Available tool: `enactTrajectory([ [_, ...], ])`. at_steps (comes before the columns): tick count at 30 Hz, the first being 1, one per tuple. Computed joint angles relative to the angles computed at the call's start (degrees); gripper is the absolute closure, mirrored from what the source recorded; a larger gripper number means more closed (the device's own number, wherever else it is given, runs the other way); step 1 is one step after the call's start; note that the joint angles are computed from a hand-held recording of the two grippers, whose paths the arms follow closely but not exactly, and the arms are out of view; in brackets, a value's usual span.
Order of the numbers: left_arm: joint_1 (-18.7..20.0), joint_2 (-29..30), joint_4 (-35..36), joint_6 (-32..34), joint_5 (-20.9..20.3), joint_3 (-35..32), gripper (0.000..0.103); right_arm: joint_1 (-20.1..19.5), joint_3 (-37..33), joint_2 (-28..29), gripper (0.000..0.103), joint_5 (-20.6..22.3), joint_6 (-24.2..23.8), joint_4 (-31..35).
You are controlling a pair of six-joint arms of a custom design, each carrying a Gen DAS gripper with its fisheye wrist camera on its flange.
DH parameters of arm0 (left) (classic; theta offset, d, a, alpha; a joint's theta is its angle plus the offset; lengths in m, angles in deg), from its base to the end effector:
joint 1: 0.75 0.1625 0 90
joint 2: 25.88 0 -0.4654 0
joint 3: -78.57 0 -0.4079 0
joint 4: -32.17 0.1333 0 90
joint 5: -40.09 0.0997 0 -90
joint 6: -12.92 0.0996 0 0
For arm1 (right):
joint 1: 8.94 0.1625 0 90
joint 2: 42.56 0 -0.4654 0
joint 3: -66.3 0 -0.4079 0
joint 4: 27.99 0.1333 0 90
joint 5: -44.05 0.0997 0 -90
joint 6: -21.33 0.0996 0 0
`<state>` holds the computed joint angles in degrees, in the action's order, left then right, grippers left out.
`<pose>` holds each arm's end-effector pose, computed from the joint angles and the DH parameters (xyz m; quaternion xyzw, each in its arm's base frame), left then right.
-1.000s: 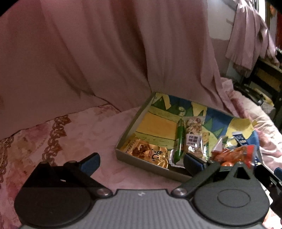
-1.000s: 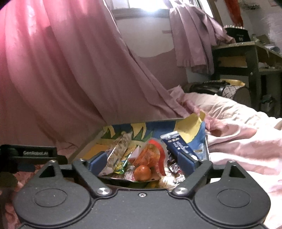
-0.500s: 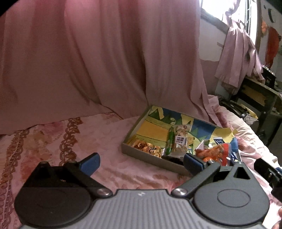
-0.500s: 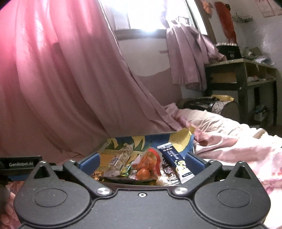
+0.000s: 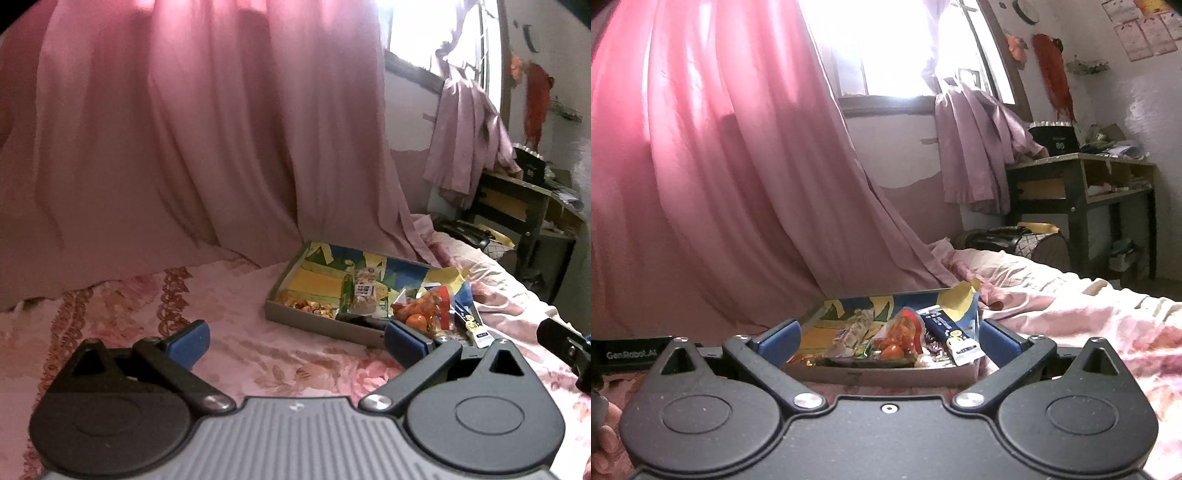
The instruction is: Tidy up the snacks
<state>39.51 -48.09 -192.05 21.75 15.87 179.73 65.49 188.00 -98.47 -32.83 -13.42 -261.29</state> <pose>-0.3126 -0.5584 -0.0033 0.1442 0.7721 -0.5331 0.3146 0.0041 -0.5663 0.2523 0.1996 -0.7520 0.6008 0.1838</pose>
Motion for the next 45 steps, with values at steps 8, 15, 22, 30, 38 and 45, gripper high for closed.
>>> enactTrajectory([
  [8,-2.56,-1.18,-4.24,0.50,0.73,5.74,0.000,-0.73,7.67,-1.56,0.001,-1.43,-0.21,-6.28],
  [15,-4.12,-1.29,-7.02,-0.10,0.91,9.51,0.000,-0.50,11.06,-1.69,0.001,-3.01,0.00,-10.98],
  [22,-5.22,-1.73,-8.50,-2.36,2.81,12.92,0.000,-0.06,12.81,-1.10,0.001,-4.69,-0.95,-12.98],
  [30,-5.39,-2.17,-5.11,-9.63,5.01,16.54,0.000,0.29,13.58,-0.20,0.001,-5.53,-2.38,-12.80],
  [38,-5.44,-1.96,-3.31,-10.03,4.65,17.18,0.000,0.18,13.15,0.07,0.001,-7.21,-1.66,-11.31],
  [45,-5.47,-2.02,-3.06,-10.22,4.61,17.25,0.000,0.18,13.01,-0.06,0.001,-7.50,-1.76,-10.44],
])
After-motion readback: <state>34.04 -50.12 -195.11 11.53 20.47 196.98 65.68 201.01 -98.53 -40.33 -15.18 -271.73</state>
